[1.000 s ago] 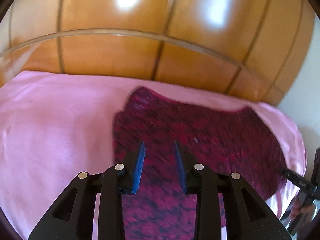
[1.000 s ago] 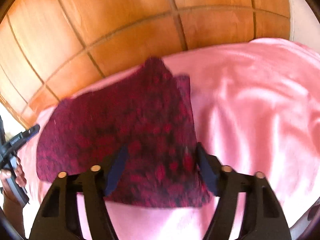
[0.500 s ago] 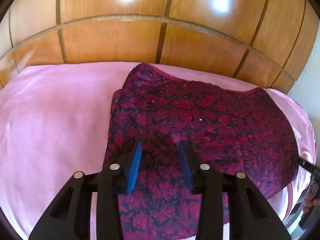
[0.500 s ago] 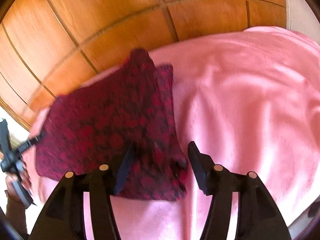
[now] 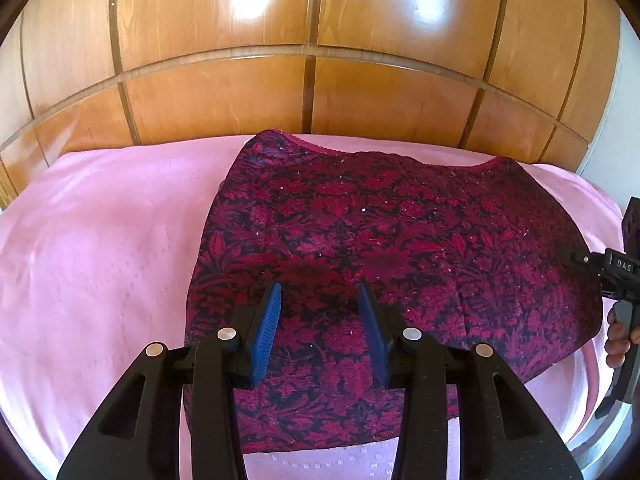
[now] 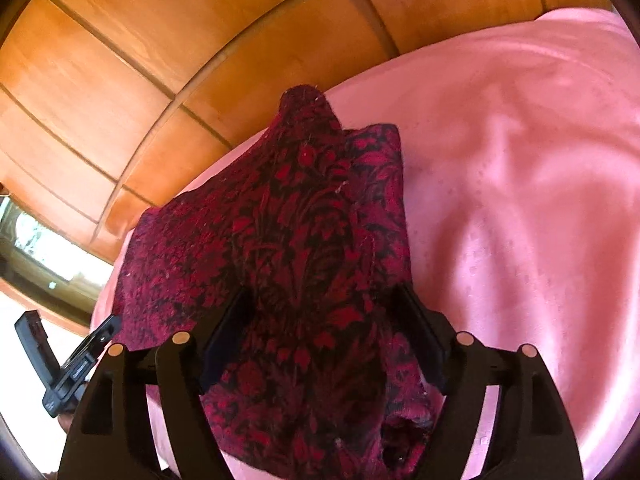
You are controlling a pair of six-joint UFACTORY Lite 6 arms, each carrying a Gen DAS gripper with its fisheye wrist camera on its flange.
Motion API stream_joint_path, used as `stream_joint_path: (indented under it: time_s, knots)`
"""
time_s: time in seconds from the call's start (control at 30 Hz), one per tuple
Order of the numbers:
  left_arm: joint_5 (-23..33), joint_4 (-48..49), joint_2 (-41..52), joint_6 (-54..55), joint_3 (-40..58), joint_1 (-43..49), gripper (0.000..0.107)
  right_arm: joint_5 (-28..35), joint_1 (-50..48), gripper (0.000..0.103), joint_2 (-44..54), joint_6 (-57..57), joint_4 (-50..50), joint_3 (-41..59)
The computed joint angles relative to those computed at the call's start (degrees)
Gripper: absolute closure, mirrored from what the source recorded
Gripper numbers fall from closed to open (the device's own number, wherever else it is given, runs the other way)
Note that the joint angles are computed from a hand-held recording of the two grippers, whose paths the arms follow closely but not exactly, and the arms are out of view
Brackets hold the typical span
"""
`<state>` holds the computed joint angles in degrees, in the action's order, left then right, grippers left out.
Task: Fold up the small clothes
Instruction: 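Grasp the top's body with the right tool and lift it toward the fold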
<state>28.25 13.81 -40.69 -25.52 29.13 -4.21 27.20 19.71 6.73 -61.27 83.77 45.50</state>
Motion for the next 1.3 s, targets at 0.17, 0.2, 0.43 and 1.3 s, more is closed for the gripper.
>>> stream_joint_path:
  time_s: [0.17,0.2,0.43,1.3]
  knots:
    - [0.1,2.6,-0.1,-3.1,-0.1,-2.1,0.068,4.0,-2.9,0.023,-1.1,0.5,-4.3,-1.7]
    - [0.1,3.1,-0.1,-3.8,-0.2,-2.4,0.068,4.6,-3.3,0.021,-1.2,0.4,-4.4,-2.3]
    - [0.5,4.9,1.0,-5.3,0.2,-3.3,0.068,7.6,-5.1,0.025,-1.3,-4.4,-0.6,-5.4]
    - [-1.2,5.7,3.9,-5.0,0.0,-2.8,0.068,5.5,-1.3,0.045,-2.6,0.3,-5.7,-4.1]
